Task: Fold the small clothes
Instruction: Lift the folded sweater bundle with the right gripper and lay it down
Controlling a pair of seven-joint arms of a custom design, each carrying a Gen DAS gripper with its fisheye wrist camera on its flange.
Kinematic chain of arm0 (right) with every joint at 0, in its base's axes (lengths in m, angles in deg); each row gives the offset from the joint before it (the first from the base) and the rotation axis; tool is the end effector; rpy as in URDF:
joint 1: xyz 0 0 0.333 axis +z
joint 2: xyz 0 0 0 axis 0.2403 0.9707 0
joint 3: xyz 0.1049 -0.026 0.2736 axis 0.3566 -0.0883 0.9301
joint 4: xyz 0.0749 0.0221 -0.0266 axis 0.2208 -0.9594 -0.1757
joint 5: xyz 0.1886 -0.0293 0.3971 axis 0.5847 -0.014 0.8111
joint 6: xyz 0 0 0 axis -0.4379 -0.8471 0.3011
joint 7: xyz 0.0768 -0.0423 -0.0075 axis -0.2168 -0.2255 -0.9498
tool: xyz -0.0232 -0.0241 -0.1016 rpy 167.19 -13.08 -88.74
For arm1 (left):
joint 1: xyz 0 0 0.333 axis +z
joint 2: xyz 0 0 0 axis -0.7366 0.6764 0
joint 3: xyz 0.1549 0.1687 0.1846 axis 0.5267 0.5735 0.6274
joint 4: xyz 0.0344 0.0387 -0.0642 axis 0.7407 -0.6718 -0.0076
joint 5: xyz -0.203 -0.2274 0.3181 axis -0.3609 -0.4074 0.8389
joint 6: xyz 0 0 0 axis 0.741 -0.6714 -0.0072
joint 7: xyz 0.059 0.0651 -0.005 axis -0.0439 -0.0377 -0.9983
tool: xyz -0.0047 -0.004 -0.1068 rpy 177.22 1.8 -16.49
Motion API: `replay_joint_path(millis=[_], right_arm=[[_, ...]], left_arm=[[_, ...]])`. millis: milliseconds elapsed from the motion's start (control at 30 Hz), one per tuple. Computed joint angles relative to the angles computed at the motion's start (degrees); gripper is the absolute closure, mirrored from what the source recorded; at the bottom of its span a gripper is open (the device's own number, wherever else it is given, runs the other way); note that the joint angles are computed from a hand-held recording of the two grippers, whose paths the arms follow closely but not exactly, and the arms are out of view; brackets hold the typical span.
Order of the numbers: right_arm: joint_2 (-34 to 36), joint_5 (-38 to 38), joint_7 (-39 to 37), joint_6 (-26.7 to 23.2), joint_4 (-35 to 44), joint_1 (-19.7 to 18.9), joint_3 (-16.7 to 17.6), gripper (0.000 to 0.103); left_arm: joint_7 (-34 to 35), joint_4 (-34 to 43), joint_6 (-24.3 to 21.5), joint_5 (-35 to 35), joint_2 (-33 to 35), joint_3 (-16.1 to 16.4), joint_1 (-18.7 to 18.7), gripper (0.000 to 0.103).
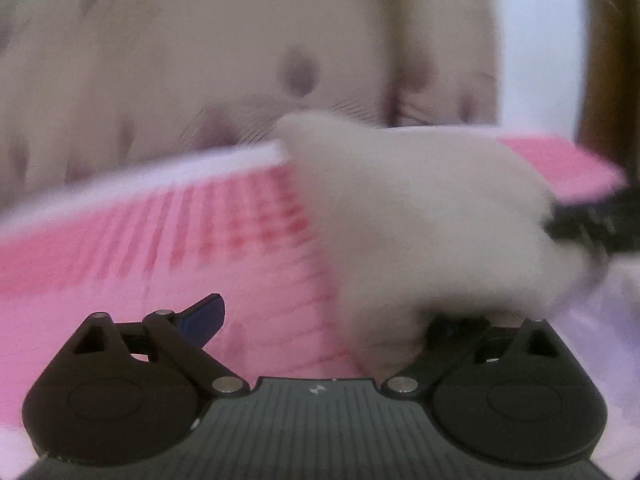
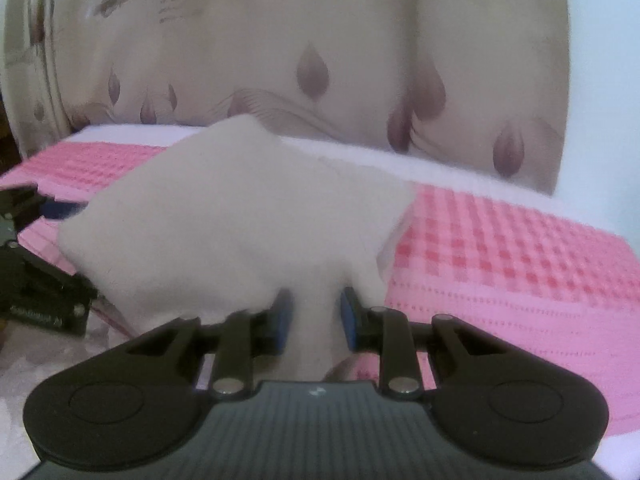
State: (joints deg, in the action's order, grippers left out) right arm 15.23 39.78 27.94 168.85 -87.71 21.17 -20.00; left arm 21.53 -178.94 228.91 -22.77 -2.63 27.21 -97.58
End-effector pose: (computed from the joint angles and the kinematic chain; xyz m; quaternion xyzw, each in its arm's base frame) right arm 0.6939 0.1996 0.2585 -0.7271 0.4997 -0.2707 0.3851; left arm 0.6786 -0.3081 0.2280 -0.5523 0.6845 -0.3604 0.3107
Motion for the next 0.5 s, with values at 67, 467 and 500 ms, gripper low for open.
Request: replay_joint_path(millis=[67, 467, 500], right_arm=[[0.5, -1.3, 0.1, 1.0, -0.3, -1.8, 1.7, 0.078], [1.9, -4.9, 2.5, 0.7, 1.1, -5.3, 5.0, 0.076], [1.8, -4.9, 2.3, 1.1, 1.0, -4.9, 4.5, 0.076]], left_arm=[[-0.6, -2.8, 0.3, 0.5, -2.8, -3.4, 3.5, 0.001], [4.7, -16.9, 10.6, -4.6, -12.1, -2.5, -0.8, 0.002], [3.8, -17.8, 13.6, -2.4, -13.7, -6.1, 2.8, 0.001]])
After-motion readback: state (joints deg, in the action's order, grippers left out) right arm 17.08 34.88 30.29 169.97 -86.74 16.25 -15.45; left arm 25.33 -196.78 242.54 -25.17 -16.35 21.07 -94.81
